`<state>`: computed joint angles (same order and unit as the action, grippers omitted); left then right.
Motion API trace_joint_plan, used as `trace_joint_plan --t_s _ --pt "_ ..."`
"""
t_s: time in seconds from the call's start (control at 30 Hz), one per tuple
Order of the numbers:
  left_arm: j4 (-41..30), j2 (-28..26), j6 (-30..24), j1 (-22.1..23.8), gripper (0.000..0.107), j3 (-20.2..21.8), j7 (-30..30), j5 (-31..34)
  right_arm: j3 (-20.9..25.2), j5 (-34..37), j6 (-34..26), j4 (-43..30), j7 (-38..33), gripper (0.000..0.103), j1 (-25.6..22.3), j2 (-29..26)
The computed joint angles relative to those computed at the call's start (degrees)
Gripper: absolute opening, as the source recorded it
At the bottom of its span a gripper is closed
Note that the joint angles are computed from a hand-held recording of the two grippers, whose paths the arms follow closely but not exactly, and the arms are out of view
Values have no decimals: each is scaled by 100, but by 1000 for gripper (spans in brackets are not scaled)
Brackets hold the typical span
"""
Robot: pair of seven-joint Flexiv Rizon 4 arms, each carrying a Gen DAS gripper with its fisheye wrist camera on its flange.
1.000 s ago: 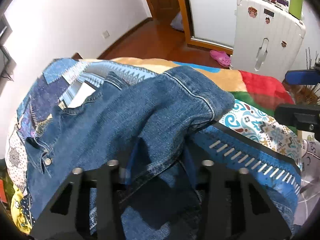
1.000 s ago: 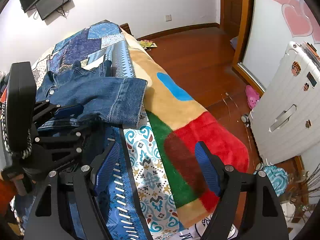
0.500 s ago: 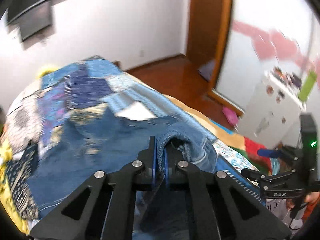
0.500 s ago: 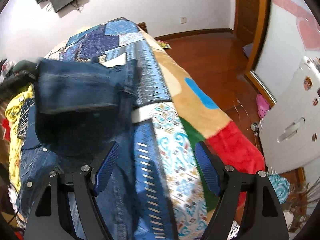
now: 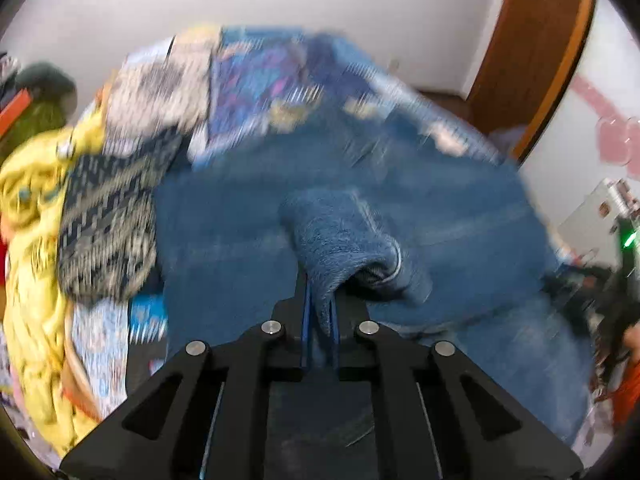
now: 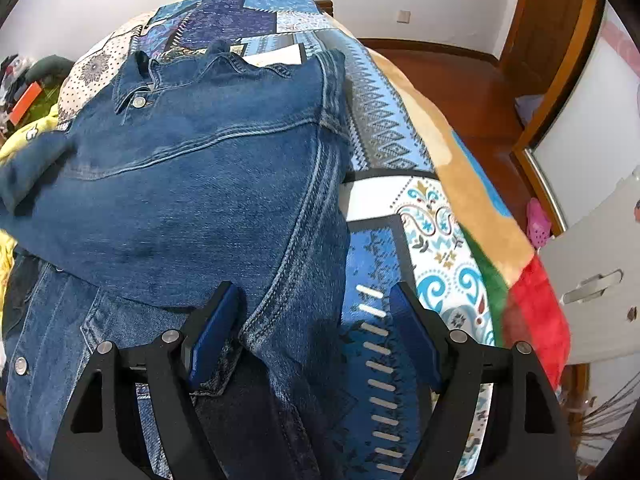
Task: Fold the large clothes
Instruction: 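Fold the held side over the middle with the left gripper and release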
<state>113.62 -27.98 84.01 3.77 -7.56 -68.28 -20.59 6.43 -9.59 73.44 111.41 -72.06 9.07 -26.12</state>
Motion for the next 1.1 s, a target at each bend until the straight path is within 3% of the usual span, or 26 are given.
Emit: trace_joint_plan --t_s 0.07,0.17,0.27,0.3,0.4,0.5,0.63,0.8,0.93,1.1 --pt "157 -62 -22 66 10 25 110 62 55 82 -73 -14 -39 75 -68 25" --pt "160 -139 -58 -355 18 588 -71 470 -20 41 -108 28 37 75 -6 62" --pt "-18 -255 43 -1076 43 1491 -580 1103 -175 -141 -112 97 240 75 141 102" --pt "-51 -277 94 -1172 53 1626 -672 1258 -210 -194 -111 112 300 75 171 109" --pt "-205 -365 247 -1330 69 1822 -814 1603 -248 -292 -122 71 439 75 211 68" --pt "-514 -539 91 -1370 72 1827 -842 1747 -220 -302 -134 45 517 75 195 39" --pt "-919 -810 -32 -1742 72 2272 -1308 2016 -175 -292 -163 23 512 75 151 35" --pt "-662 -560 525 -1214 72 1867 -1657 1749 -195 -364 -106 67 478 75 151 39" --pt "-568 -443 640 -1446 72 2446 -2010 1692 -252 -437 -102 73 544 75 200 29" --pt "-438 -387 184 -1353 72 2687 -1946 1921 -386 -641 -55 141 740 75 318 56"
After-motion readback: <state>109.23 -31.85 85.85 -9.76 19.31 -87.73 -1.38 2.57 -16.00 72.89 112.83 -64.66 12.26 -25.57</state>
